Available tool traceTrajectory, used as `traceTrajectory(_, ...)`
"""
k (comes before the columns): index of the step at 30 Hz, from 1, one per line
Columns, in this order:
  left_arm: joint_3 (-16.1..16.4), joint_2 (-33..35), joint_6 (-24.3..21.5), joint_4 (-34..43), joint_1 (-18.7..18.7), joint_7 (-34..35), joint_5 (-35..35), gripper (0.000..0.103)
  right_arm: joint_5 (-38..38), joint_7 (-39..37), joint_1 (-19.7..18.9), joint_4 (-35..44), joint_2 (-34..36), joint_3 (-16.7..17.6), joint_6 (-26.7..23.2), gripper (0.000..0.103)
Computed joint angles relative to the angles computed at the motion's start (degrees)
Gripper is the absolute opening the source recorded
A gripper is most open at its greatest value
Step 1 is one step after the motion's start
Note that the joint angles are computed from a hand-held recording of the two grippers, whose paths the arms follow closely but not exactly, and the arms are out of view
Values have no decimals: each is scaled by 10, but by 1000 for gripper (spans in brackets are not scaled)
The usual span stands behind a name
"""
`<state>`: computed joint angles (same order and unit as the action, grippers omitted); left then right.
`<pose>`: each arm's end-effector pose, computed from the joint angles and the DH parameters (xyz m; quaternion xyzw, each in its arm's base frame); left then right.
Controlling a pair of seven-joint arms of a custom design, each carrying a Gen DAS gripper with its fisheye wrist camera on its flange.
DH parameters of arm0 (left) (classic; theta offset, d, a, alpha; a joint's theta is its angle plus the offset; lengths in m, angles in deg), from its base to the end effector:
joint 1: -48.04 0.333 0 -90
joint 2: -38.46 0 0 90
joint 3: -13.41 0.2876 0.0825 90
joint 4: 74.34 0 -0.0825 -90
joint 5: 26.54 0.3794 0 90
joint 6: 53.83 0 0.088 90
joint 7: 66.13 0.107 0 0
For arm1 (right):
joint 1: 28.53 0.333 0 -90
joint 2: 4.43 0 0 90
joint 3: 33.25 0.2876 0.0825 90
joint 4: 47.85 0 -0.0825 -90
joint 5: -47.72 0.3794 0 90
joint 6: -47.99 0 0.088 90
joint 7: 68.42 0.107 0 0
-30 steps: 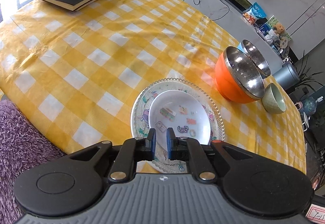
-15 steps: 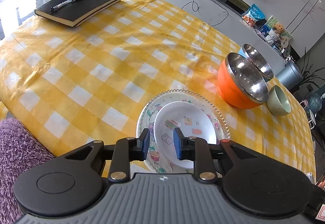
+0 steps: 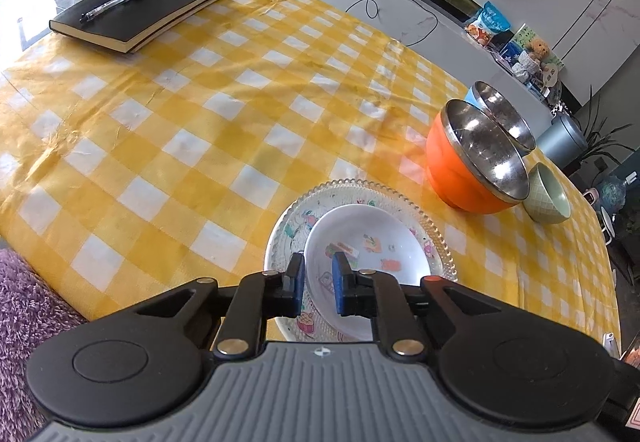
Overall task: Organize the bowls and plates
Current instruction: 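Carry the sticker plate with the left gripper and lower it onto the glass plate, then open the left gripper to release the sticker plate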
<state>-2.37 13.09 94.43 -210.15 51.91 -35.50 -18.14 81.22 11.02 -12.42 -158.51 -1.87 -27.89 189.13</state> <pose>0.4611 -0.1118 0.5336 -0.8582 0.3913 -0.2886 0.1645 0.5628 0.2198 0.4894 -0.7278 0.6029 0.0317 0.3254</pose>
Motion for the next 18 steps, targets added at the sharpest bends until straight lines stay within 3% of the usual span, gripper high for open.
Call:
traceTrajectory(9, 10, 8, 5, 2, -8, 11, -17, 14, -14, 13, 0, 6, 6, 2, 6, 6)
traceTrajectory(12, 12, 2, 1, 0, -8, 4, -29, 26, -17, 9, -1, 3, 0, 1, 11, 9)
traceTrajectory(14, 4, -4, -4, 2, 1, -5, -16, 27, -17, -1, 0, -6, -8, 1, 25, 10)
traceTrajectory(16, -6, -10, -8, 6, 10, -13, 4, 27, -16, -7, 0, -15, -16, -2, 39, 13)
traceTrajectory(18, -15, -13, -5, 13, 14, -12, 26, 30, -13, -13, 1, -23, -24, -5, 50, 23)
